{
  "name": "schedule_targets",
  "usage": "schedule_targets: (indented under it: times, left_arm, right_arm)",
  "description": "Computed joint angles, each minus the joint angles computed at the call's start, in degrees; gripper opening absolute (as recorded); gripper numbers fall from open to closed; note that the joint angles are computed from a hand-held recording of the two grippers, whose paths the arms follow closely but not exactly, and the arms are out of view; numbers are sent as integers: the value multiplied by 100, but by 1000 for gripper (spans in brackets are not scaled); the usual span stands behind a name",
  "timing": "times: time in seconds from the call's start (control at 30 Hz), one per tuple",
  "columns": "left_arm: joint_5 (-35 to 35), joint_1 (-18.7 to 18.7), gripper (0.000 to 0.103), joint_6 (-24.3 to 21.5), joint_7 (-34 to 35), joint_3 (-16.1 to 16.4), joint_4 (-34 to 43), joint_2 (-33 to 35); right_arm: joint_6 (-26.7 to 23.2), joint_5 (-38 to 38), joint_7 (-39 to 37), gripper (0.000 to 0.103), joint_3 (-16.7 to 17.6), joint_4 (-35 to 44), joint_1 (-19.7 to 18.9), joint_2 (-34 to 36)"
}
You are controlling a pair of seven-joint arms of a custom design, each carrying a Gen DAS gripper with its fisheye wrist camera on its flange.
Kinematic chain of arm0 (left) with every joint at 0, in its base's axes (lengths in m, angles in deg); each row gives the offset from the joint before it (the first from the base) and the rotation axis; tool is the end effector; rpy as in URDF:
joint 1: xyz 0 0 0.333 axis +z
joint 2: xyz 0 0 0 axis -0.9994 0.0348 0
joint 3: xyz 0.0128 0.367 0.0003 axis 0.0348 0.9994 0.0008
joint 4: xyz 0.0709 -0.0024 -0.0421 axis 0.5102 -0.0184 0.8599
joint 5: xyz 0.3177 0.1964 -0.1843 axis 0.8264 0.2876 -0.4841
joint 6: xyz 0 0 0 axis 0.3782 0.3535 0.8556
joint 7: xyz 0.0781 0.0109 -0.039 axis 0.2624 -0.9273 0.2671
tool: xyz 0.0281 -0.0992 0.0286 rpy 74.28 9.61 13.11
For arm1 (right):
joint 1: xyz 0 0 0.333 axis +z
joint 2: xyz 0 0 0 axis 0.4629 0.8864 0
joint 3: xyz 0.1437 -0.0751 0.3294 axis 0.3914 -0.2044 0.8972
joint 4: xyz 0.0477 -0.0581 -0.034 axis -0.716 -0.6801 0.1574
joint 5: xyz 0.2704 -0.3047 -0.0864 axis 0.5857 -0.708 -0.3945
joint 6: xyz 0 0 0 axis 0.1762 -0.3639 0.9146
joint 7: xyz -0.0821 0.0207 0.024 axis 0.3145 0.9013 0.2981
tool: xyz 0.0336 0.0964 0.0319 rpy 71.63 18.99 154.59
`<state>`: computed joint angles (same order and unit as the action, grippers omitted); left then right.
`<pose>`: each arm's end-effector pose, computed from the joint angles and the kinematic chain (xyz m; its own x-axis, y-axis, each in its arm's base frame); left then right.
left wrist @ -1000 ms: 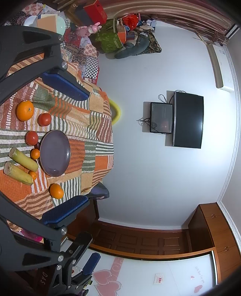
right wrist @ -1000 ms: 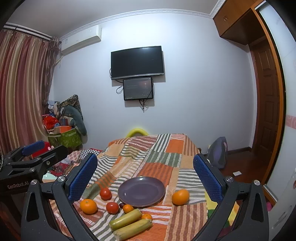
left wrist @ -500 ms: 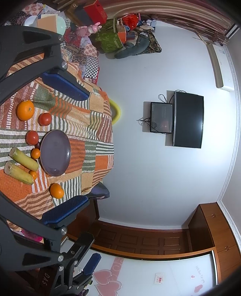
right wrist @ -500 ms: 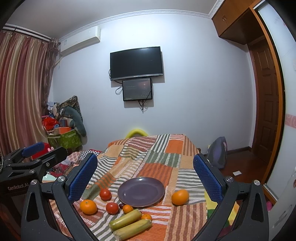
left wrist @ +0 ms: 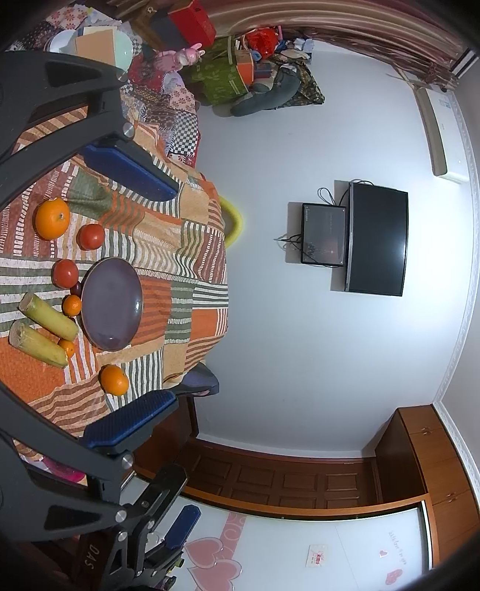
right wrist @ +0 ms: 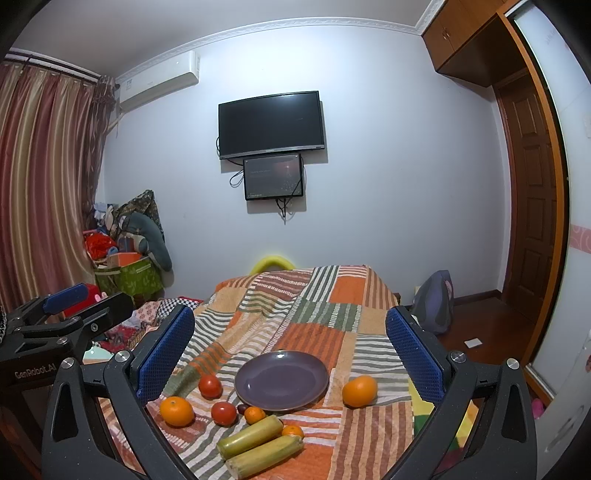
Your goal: Organize fruits
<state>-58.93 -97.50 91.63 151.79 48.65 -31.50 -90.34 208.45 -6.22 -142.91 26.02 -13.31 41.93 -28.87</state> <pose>0.6012 -0.1464 0.6753 -0.4670 -0.8811 0.0753 -0.2461 0.0477 -0.9681 0.5698 0.2352 0.6998 -0.1474 -0.9865 -0.0714 -0.2040 0.1009 -0.9738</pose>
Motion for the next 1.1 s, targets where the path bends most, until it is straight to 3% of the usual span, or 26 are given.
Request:
schedule_targets:
  times: [0.9, 1.1]
  left_arm:
    - [281, 26, 103, -147, -233, -6, 0, 57]
    - [711, 98, 103, -328, -736, 18, 57, 139]
  right_arm:
    - [-7, -55, -104, 103, -3, -12, 14, 43]
    - [73, 58, -260, 103, -47, 18, 24, 112]
